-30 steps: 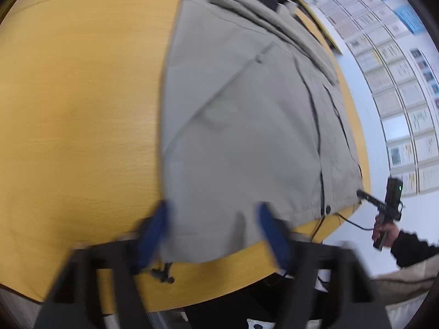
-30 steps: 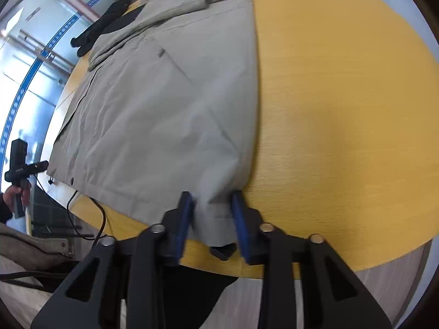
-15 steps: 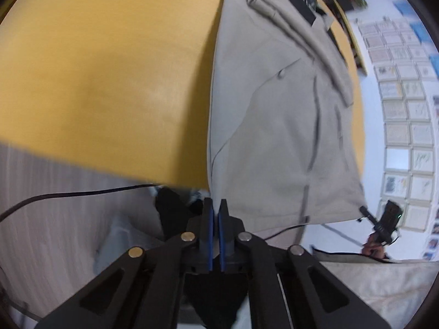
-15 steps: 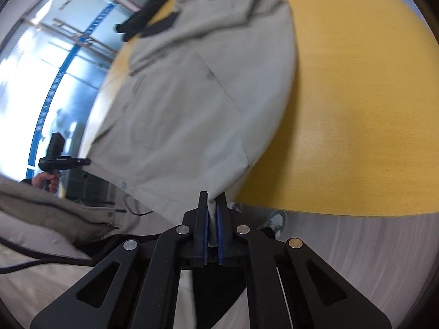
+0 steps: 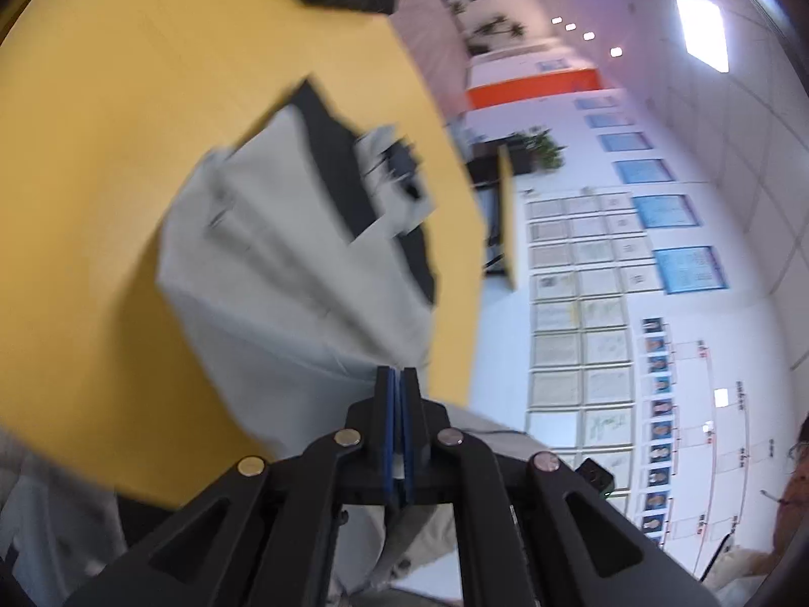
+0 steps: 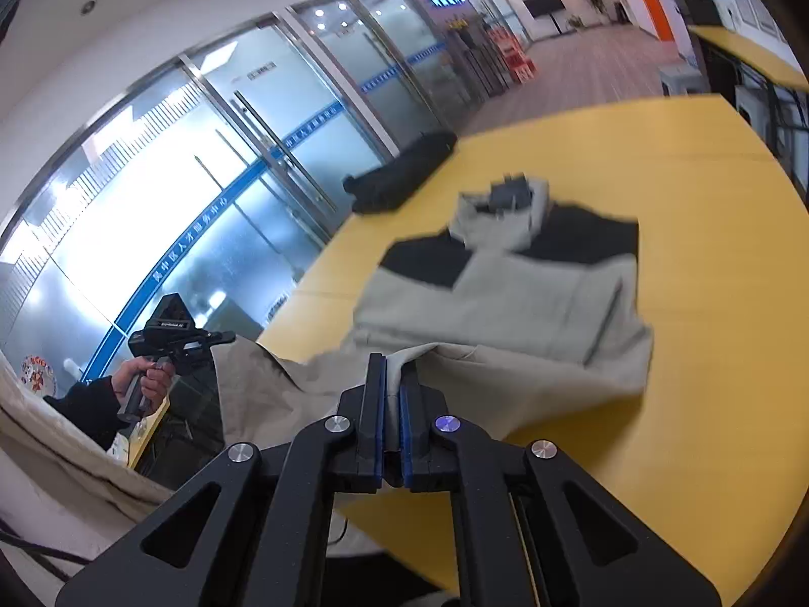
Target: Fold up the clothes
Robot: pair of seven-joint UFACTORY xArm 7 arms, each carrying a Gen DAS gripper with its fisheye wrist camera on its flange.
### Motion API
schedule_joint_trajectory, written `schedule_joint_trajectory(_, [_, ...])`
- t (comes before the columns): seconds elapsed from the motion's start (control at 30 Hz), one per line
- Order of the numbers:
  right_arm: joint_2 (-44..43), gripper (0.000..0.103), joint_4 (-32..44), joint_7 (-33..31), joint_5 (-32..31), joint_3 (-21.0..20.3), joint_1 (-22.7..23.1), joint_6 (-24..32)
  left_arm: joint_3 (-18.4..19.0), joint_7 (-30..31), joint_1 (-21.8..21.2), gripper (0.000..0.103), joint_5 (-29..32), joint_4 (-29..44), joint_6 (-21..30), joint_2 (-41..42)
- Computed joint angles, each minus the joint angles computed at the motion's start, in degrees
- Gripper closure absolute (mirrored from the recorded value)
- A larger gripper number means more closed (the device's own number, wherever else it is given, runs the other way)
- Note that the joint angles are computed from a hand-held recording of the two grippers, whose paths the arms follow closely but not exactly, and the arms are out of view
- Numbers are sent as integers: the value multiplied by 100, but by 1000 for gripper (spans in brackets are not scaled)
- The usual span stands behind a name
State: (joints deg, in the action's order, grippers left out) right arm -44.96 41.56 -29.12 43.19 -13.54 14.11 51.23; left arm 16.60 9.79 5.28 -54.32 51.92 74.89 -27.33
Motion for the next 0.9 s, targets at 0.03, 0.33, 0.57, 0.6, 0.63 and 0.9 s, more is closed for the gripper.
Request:
schedule_joint_trajectory(0.03, [348, 99, 266, -133, 116, -87, 118, -146, -55, 80, -116, 101, -252, 198, -202, 275])
schedule_joint_trajectory(0.33, [3730, 99, 2749, -1260, 1758, -593, 230, -623, -612, 508, -52, 103, -1861, 2757, -1035, 3541])
schedule_joint_trajectory(0.57, [6617, 99, 5314, -1087, 2357, -265, -491, -211, -1148, 57, 228, 103, -1372, 5771, -1027, 6379])
schedule_joint_trajectory(0.6, [7035, 99, 5698, -919, 2335, -200, -604, -185, -1176, -54, 248, 103, -1169, 6158, -976, 6689])
schedule_joint_trajectory(0.63, [7469, 99, 6125, -718, 2286, -138, -715, -151, -1192, -177, 273, 103, -963, 6515, -912, 6970])
schedule_joint_trajectory(0.9, [9689, 93, 8445, 1075, 1279, 71, -1226, 198, -1416, -706, 507, 100, 413, 9113, -272, 8875])
